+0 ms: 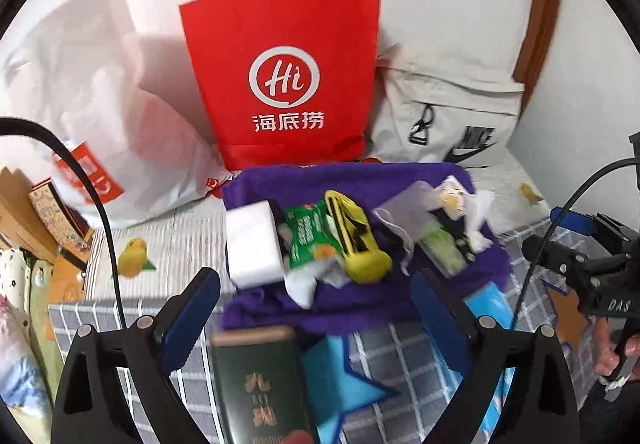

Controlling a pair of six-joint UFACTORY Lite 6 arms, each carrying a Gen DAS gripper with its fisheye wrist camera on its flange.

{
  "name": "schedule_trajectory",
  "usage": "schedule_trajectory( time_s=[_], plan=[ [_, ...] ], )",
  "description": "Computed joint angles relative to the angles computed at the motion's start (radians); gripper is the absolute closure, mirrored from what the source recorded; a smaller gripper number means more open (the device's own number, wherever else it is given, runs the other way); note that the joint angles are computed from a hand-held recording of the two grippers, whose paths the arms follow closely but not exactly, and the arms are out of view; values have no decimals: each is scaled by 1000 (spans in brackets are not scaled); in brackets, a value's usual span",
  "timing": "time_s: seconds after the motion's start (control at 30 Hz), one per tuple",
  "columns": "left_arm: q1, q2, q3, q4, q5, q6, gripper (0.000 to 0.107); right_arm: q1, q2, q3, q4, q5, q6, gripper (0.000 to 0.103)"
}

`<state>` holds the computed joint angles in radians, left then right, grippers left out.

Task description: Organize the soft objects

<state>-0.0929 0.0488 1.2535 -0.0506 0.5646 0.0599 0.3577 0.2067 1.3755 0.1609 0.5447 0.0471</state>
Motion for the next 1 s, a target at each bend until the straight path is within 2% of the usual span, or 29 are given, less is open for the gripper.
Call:
schedule_trajectory(
  time_s=[0.13,0.23,0.3,0.43,0.53,0.7,0.9,1.0],
  plan=[
    [-22,-230,-166,-4,14,-31,9,103,-218,-140,-190,25,218,0],
    [-94,-401,-271,143,43,-210,7,193,-326,-198,-317,71,410,0],
    [-122,-480,-313,165,68,-246,6,257,-394,-245,-407,112,546,0],
    [-225,-629,-386,313,140,-440,6,364,-485,-312,-480,188,704,0],
    [-297,-700,-430,435,199,-604,6,475,-538,-347,-548,275,834,0],
    [-340,-815,-490,403,257,-614,6,630,-597,-368,-635,390,994,0],
    [-526,-890,-512,537,375,-796,6,724,-626,-380,-703,469,1113,0],
    [-613,-896,-510,588,423,-857,6,736,-647,-398,-700,473,1132,0]
  ],
)
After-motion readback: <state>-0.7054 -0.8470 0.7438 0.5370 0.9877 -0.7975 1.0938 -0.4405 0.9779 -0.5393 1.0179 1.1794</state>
